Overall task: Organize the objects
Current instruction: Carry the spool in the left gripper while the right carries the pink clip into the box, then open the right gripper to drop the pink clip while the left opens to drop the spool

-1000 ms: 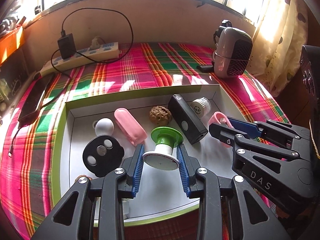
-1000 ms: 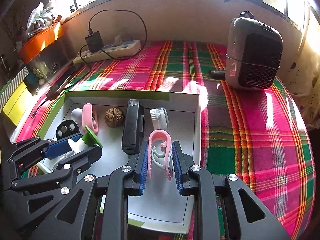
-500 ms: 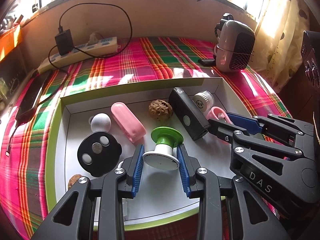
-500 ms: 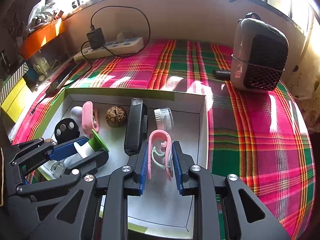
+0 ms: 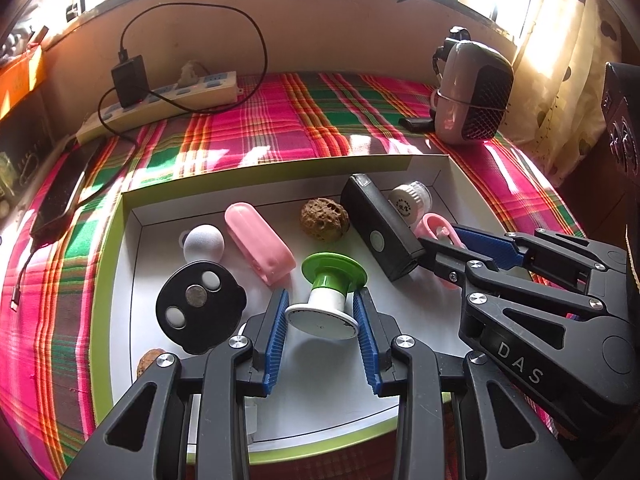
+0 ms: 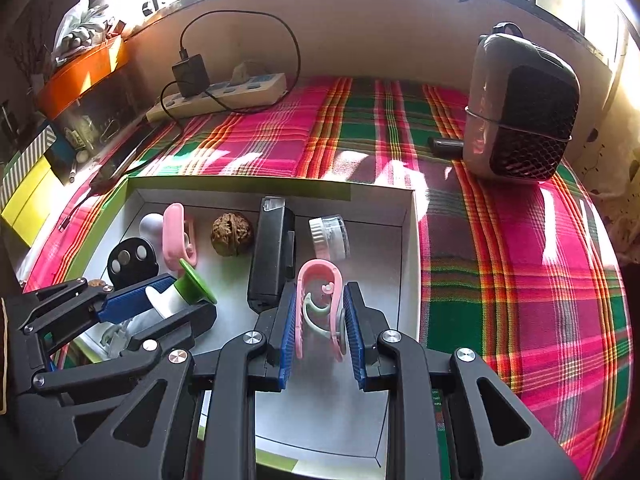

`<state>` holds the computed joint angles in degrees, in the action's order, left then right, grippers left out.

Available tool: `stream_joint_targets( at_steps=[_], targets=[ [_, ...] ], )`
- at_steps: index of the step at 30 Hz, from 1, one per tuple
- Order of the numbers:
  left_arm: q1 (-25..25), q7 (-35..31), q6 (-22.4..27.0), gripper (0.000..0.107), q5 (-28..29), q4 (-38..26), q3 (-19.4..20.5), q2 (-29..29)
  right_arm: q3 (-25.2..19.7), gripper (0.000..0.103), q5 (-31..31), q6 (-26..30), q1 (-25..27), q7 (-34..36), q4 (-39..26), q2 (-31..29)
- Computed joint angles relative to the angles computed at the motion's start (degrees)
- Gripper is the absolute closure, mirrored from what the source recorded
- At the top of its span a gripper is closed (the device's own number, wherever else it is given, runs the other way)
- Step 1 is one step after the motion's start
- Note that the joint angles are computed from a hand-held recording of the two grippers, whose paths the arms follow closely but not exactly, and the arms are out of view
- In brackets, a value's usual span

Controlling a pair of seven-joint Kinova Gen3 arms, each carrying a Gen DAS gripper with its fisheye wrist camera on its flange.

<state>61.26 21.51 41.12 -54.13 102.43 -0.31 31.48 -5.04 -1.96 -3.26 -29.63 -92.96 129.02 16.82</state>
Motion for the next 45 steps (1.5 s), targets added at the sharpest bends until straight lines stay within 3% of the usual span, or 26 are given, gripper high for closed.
stream_joint_targets(
  at_steps=[30, 37, 41, 45],
  targets=[
    [-0.1, -0.1, 0.5, 0.076, 0.3, -0.2, 0.2, 0.1, 3.0, 0.078, -2.0, -0.7, -3.2, 1.1, 0.4, 0.1],
    [0.9, 1.3, 3.1, 0.075, -0.8, -0.3, 0.5, -0.2, 3.5, 0.066, -3.0, -2.0, -3.8, 1.0, 1.7, -1.1],
    [0.8, 1.8, 3.9, 0.075, -0.8, -0.3, 1.1, -0.4, 0.7, 0.064, -2.6, -2.3, -0.7, 0.4, 2.5, -1.9],
    [1.5, 3.0, 5.0, 0.075, -1.2, -0.3, 1.6, -0.7, 2.4, 0.063, -4.0, -3.1, -2.9, 1.1, 3.6, -2.7]
  ],
)
